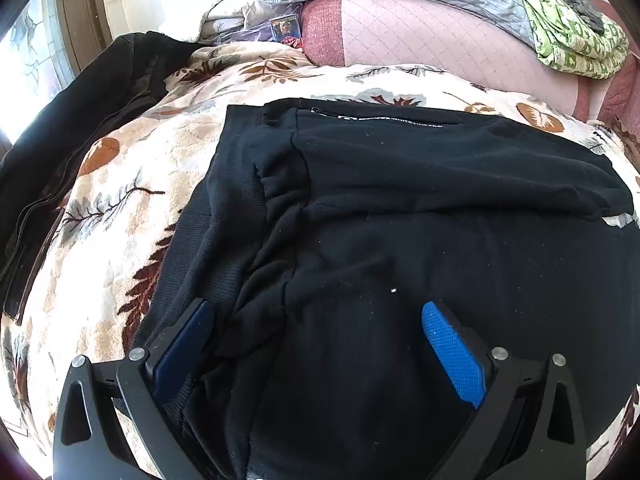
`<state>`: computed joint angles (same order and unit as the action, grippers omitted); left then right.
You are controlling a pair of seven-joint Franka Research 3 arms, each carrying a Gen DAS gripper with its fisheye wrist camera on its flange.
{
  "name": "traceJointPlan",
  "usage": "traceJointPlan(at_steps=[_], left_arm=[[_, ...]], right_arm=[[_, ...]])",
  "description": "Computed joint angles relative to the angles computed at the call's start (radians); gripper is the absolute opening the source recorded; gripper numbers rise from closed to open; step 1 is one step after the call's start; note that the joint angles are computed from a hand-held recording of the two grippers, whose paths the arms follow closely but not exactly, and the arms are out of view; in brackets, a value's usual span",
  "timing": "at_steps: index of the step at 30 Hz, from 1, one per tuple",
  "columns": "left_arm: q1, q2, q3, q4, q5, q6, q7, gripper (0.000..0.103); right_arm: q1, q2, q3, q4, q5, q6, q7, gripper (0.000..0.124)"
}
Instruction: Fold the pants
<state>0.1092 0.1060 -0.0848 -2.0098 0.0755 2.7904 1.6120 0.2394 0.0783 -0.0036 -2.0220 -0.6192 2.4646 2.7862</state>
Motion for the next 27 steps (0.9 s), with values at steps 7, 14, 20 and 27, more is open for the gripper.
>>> traceJointPlan(at_steps=[7, 14, 20, 27], left_arm=[[0.000, 0.000, 0.000, 0.002, 0.001, -0.005, 0.000, 0.103], [0.002, -0.004, 0.001, -0.002, -0.004, -0.005, 0.007, 0.103], [0.000, -0.001, 0.000, 0.001, 0.001, -0.003, 0.000, 0.103], [0.001, -0.001, 0.000, -0.001, -0.001, -0.002, 0.002, 0.103]], right_arm=[[0.000, 0.000, 0.000, 0.000, 0.000, 0.000, 0.000, 0.103], [0.000, 0.000, 0.000, 0.000, 0.000, 0.000, 0.000, 0.103], [0.000, 0.000, 0.000, 0.000, 0.000, 0.000, 0.000, 0.103], [0.000, 0.000, 0.000, 0.000, 0.000, 0.000, 0.000, 0.103]])
